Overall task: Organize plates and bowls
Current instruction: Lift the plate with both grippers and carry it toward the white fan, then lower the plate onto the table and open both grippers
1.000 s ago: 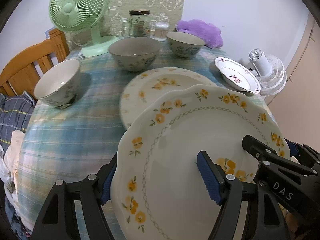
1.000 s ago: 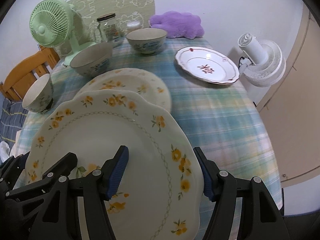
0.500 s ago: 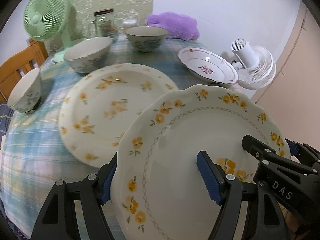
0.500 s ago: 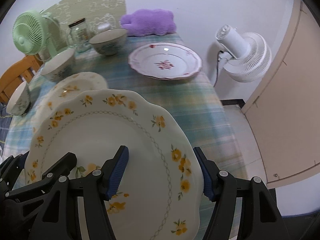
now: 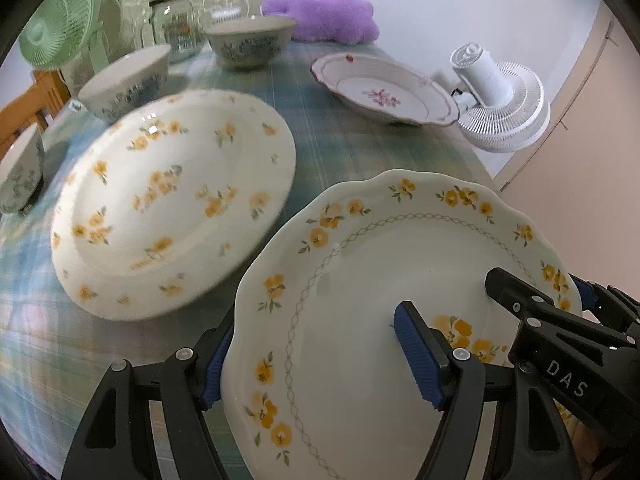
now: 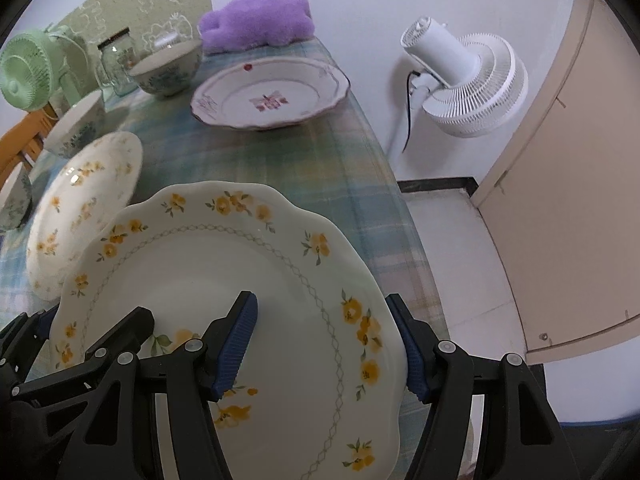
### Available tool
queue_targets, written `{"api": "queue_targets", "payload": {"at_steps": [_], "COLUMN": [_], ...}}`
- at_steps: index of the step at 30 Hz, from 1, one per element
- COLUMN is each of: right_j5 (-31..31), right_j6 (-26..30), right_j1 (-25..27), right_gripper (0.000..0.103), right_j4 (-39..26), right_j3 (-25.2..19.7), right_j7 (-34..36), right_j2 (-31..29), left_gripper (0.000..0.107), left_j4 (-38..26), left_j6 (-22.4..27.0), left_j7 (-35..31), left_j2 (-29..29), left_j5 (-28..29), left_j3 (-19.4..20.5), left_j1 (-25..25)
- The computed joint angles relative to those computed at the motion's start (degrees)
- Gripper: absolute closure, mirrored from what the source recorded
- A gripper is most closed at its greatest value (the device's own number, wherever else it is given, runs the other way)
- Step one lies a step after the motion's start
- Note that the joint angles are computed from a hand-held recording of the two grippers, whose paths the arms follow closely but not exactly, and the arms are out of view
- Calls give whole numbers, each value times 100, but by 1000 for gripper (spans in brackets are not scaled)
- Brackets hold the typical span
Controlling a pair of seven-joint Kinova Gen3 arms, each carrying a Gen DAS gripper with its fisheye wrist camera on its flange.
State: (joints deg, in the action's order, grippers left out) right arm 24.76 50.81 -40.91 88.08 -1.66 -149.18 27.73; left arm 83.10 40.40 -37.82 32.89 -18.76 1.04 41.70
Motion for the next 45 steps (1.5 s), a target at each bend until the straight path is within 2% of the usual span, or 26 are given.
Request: {"api": "queue_targets", "payload": {"at_steps": [11,18,26,31,45], "right_j5": [-448,-328,-321,-169,206], "right_j6": [-330,-265,-105,-118,600], "right_j1": [347,151,150,42,-355], "right_gripper": [35,36,35,35,35], "right_j4": [-21,30,76,132,-474], "right_j3": [-50,76,-6,42,-66], "right_j7": [536,412,409,202,-530], "right_j2": [194,181,97,-123,-224], "left_gripper": [32,32,31,30,26], "left_j4": [-431,-480,-873,-754,-148], "left_j6": [454,575,1226,1116,662], "left_j7": [113,133,-273,-425,-712], "left_j2": [300,314,419,201,-545], "left_j5": [-11,-153,-145,-248,-406], "left_j3": [-57,-79,100,61,89], "left_j1": [66,145,108,144,-180]}}
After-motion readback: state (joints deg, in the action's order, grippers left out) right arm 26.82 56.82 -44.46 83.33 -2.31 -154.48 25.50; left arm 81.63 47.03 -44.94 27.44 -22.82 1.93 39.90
